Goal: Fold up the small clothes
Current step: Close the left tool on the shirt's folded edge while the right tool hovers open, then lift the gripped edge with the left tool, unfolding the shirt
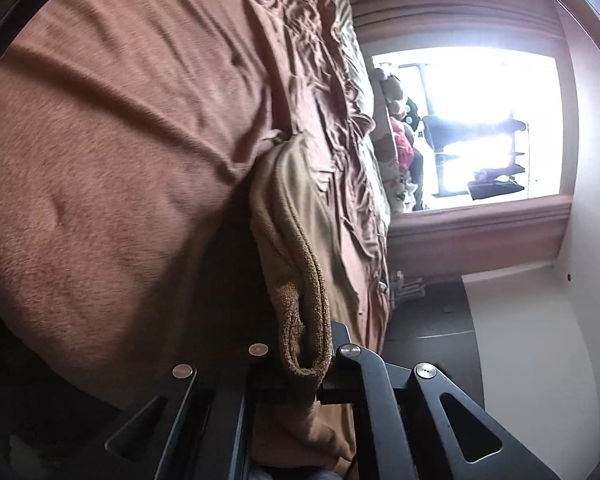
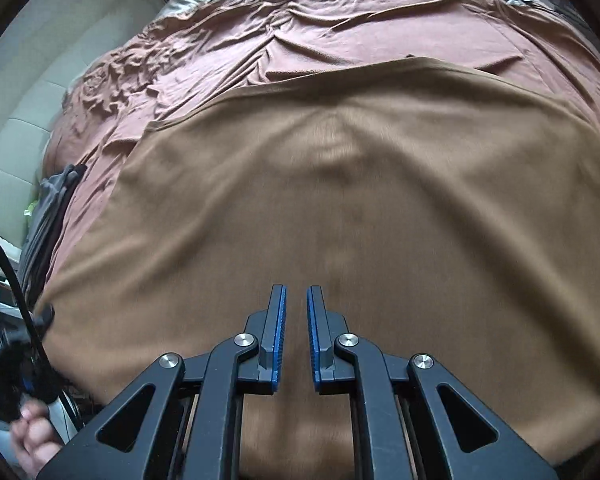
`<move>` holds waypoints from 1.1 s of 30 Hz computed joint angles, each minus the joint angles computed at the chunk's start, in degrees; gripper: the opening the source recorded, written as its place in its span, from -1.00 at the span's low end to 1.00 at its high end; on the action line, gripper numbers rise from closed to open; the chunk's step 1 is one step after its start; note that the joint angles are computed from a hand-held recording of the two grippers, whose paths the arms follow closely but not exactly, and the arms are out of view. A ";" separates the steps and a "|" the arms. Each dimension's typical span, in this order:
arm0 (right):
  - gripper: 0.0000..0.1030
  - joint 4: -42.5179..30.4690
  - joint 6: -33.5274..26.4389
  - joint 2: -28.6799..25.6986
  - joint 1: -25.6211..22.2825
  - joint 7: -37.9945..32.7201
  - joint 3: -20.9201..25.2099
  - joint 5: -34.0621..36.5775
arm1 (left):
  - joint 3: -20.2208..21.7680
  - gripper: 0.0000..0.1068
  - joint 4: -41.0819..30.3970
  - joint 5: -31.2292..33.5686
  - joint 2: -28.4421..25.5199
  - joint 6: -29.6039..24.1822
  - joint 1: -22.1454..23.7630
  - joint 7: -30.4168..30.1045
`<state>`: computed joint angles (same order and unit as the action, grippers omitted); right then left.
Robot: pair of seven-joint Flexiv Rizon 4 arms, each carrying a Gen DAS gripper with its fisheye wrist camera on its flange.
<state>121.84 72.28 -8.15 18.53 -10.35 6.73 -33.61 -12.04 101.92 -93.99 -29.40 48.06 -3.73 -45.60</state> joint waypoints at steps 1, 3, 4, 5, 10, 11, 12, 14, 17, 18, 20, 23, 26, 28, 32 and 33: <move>-0.88 1.82 0.79 1.06 0.52 3.47 -0.65 -3.07 | -0.02 -0.89 -0.18 0.23 0.08 -0.21 0.02 0.04; -0.88 4.81 1.52 2.85 0.74 9.70 -1.00 -8.59 | -0.16 -0.89 -0.71 0.55 0.06 -0.77 0.14 0.40; -0.88 6.15 1.49 3.63 0.58 12.64 -0.82 -11.30 | -0.26 -0.89 -0.96 0.66 0.10 -1.05 0.17 0.54; -0.88 7.29 1.12 4.26 0.49 15.58 -0.44 -14.21 | -0.33 -0.89 -1.18 0.85 0.11 -1.34 0.19 0.61; -0.88 9.96 1.23 5.60 -0.55 25.91 1.01 -26.19 | -0.95 -0.89 -3.18 3.20 -0.13 -2.41 -0.08 0.05; -0.88 10.10 1.25 5.71 -0.80 27.66 1.30 -27.78 | -1.09 -0.89 -3.64 3.70 -0.18 -2.50 -0.19 0.04; -0.88 10.52 1.42 6.03 -1.03 29.65 1.62 -29.17 | -1.25 -0.89 -4.08 4.17 -0.20 -2.55 -0.32 0.06; -0.88 11.03 1.37 6.68 -1.53 32.55 2.09 -31.70 | -1.60 -0.89 -4.85 4.90 -0.13 -2.59 -0.60 0.08; -0.88 11.85 2.84 6.97 -2.34 34.88 2.51 -34.39 | -2.08 -0.89 -6.23 6.64 -0.30 -3.15 -0.90 -0.04; -0.88 12.03 3.69 6.67 -2.67 36.06 2.34 -35.93 | -2.25 -0.89 -6.69 7.43 -0.39 -3.54 -0.98 -0.17; -0.88 12.64 5.71 6.71 -3.48 37.48 1.98 -38.12 | -2.60 -0.89 -7.68 9.24 -0.55 -4.23 -1.24 -0.45; -0.88 13.66 10.37 7.38 -5.44 38.70 1.14 -39.90 | -3.16 -0.89 -8.91 11.60 -0.67 -5.14 -1.66 -0.69; -0.88 14.51 12.31 9.06 -7.28 39.02 1.03 -40.66 | -3.60 -0.89 -10.09 14.11 -0.84 -6.39 -1.96 -1.18; -0.88 15.96 13.76 11.58 -9.14 40.71 1.23 -42.25 | -3.85 -0.89 -10.93 16.11 -0.99 -7.04 -2.36 -1.41; -0.88 19.32 15.85 17.89 -13.15 41.92 2.30 -42.33 | -4.48 -0.89 -12.53 19.62 -1.41 -8.19 -3.20 -2.29; -0.88 20.13 15.61 19.38 -13.63 40.55 2.90 -40.37 | -4.64 -0.89 -12.99 20.53 -1.57 -8.57 -3.42 -2.56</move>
